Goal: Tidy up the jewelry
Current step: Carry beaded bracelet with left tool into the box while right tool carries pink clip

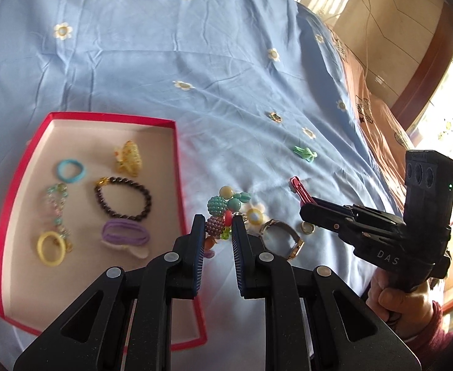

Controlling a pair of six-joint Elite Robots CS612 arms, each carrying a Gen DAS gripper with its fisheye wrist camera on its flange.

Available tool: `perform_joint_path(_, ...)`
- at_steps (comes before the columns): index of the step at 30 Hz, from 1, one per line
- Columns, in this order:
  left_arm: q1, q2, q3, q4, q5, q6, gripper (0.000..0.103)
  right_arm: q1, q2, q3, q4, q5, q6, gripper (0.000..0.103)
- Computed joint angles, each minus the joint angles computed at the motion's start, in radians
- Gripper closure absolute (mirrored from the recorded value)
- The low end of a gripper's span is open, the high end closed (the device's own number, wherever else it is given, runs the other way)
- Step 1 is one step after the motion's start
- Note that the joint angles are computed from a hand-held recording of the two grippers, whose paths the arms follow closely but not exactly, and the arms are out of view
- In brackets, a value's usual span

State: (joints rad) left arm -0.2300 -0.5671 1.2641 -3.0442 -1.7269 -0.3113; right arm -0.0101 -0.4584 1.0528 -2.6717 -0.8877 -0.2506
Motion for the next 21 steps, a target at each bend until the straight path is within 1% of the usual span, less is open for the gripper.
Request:
perform_joint_path(9,0.02,-0.031,0.078,-0.049,0.035,-0.049,0.088,0.031,-0.012,0.015,0.043,0.033,-0.06,0.086)
perform_joint_path(21,0.041,-0.059,0.153,-0.071,0.098,-0.084,0.088,0.067,-0.016,0.014,0.101,0.066,-0.131,0.086)
